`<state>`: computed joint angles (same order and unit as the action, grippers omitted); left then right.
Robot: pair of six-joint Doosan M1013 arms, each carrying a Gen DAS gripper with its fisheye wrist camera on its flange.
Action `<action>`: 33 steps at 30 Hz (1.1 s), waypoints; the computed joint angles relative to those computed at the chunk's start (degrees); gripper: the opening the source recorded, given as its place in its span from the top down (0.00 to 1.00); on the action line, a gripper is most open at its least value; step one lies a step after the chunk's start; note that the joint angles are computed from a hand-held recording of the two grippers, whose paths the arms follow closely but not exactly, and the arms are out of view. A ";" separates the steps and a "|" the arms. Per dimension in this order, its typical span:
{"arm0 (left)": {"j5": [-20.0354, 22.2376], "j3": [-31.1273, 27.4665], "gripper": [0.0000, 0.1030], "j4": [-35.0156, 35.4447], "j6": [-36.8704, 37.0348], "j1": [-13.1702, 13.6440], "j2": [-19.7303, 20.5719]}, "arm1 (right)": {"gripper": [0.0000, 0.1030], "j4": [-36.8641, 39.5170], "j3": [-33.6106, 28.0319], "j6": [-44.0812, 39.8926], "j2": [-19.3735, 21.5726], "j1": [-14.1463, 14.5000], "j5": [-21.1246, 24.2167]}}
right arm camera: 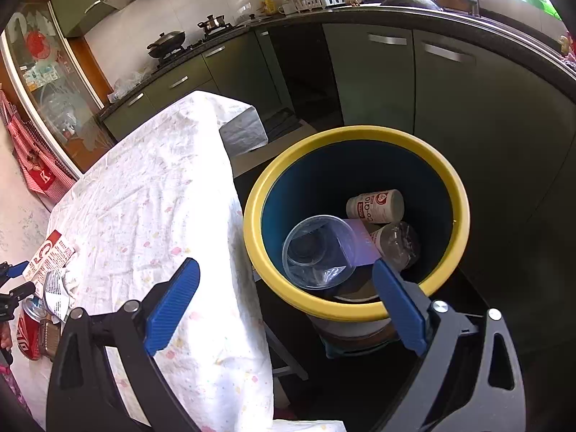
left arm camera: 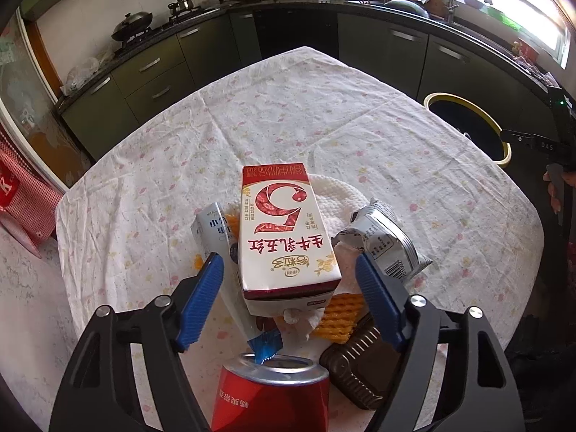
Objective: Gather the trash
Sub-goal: 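Grasp the red-and-white milk carton with the left gripper, then carry the milk carton over the bin and open the left gripper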
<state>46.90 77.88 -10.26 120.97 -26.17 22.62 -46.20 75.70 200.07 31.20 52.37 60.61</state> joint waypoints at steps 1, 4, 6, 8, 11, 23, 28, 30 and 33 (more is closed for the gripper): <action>0.17 -0.18 0.33 0.24 -0.24 -0.03 0.20 | 0.11 -0.14 0.23 0.30 -0.10 0.00 -0.17; 0.22 -0.42 0.39 1.04 -1.01 -0.27 0.51 | 0.11 -0.39 0.79 1.09 -0.32 -0.02 -0.39; -0.05 -0.50 0.40 2.73 -2.05 -0.64 0.64 | 0.11 -0.33 1.22 1.57 -0.48 -0.14 -0.89; -0.24 -0.64 0.40 4.19 -3.09 -0.98 0.80 | 0.11 -0.31 1.50 1.69 -0.53 -0.23 -1.35; -0.48 -0.91 0.44 6.18 -4.21 -1.48 1.11 | 0.11 -0.05 1.69 1.59 -0.47 -0.35 -2.05; -1.68 -0.93 0.48 6.26 -4.91 -1.48 0.45 | 0.11 0.15 2.06 2.15 -0.49 -0.31 -2.50; -2.51 -0.44 0.48 5.16 -4.34 -1.27 -0.57 | 0.11 0.34 1.85 1.81 -0.35 -0.26 -2.62; -2.78 -0.23 0.48 4.59 -3.73 -1.26 -1.08 | 0.11 0.23 1.81 1.85 -0.38 -0.18 -2.48; -2.29 -0.44 0.48 2.26 -1.70 -1.23 -1.66 | 0.11 -0.32 2.04 2.57 -0.62 0.08 -1.94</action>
